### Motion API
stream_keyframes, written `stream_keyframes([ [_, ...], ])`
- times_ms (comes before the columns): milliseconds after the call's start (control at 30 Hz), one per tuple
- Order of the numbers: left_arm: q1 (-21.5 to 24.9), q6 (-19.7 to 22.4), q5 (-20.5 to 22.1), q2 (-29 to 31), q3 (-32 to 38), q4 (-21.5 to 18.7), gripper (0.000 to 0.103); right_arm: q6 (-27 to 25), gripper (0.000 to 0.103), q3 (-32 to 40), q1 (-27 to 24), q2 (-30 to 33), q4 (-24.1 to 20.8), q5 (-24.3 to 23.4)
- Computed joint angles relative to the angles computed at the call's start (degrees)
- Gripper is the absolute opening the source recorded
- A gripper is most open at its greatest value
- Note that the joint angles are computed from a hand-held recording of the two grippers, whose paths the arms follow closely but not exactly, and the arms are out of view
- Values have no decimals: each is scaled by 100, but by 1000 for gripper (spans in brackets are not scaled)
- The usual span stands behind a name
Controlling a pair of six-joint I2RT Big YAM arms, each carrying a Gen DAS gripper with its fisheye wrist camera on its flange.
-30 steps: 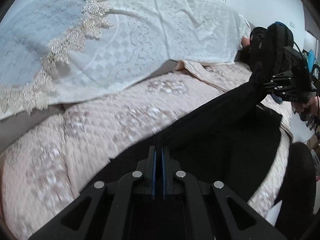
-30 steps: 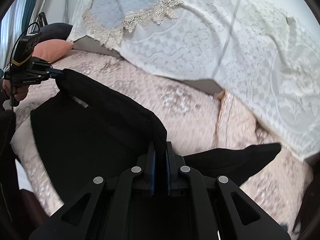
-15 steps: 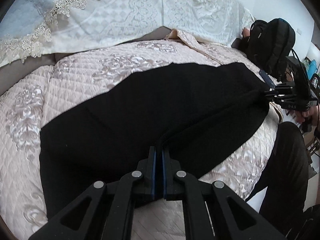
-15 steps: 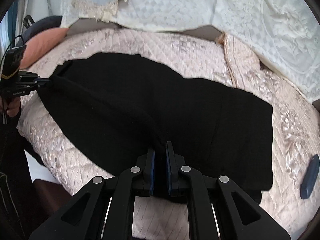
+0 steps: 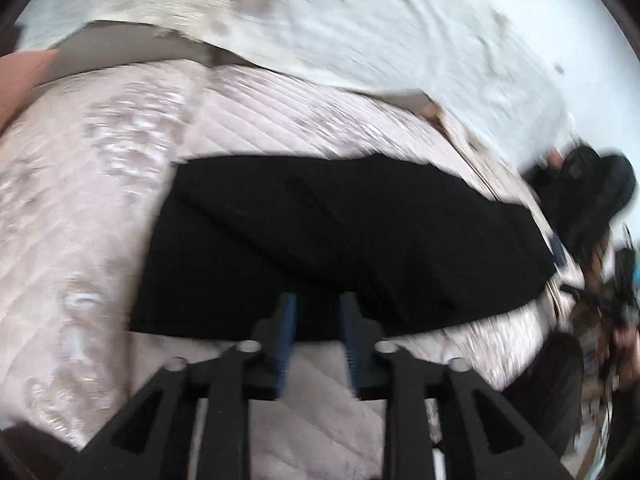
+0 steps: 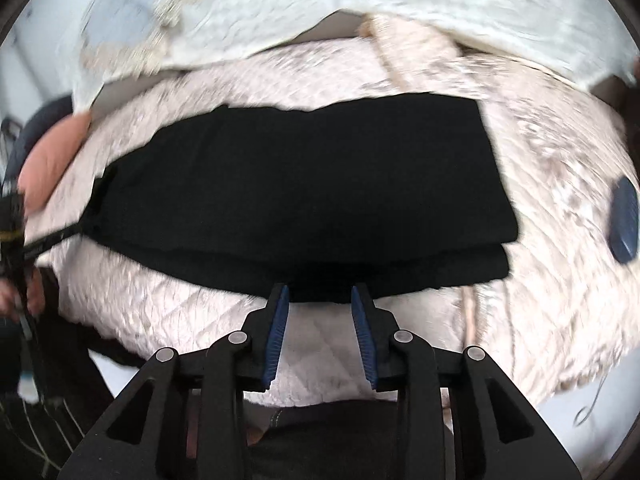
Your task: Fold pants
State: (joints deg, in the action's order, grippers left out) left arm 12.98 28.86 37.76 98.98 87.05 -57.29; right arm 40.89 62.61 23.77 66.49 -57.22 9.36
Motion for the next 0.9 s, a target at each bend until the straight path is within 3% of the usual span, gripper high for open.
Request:
stream_keyframes([
  [33,-6,-252,-40,-36,-20,193,44,162,35,-23,-3,-38,47,57],
  [167,-229,-849,-148,-41,79,544,55,1072,41,-302,-78,-280,515,245],
  [267,-561,-1100,-695,39,180,774,55,1640,42,-410,-125,-319,569,397],
  [367,-863,-1154,-1538,161,188,1042,55,2184,43,-598,-217,-450,763,466],
  [400,-932,-1145,-1785,189,171,1120,51,2274,43,-633,-232,-474,802,477],
  [467,-1004,-1092,-2150,160,41,1358,13,2461,43,-685,-282,-513,838,627],
  [500,-1015,-1066,-2263,137,-30,1468,6,2504,44,-690,-313,-519,846,662],
  [633,-806,-1306,-1903,10,-210,1785,5,2700,44,-755,-498,-523,876,702],
  [733,-480,-1799,-1498,-112,-316,2063,5,2798,44,-818,-606,-551,1008,649],
  [833,-179,-2143,-1164,-5,-184,1784,5,2809,44,-884,-676,-567,1146,685],
  [900,-62,-2100,-1033,28,-193,1602,5,2892,44,-925,-679,-581,1197,700],
])
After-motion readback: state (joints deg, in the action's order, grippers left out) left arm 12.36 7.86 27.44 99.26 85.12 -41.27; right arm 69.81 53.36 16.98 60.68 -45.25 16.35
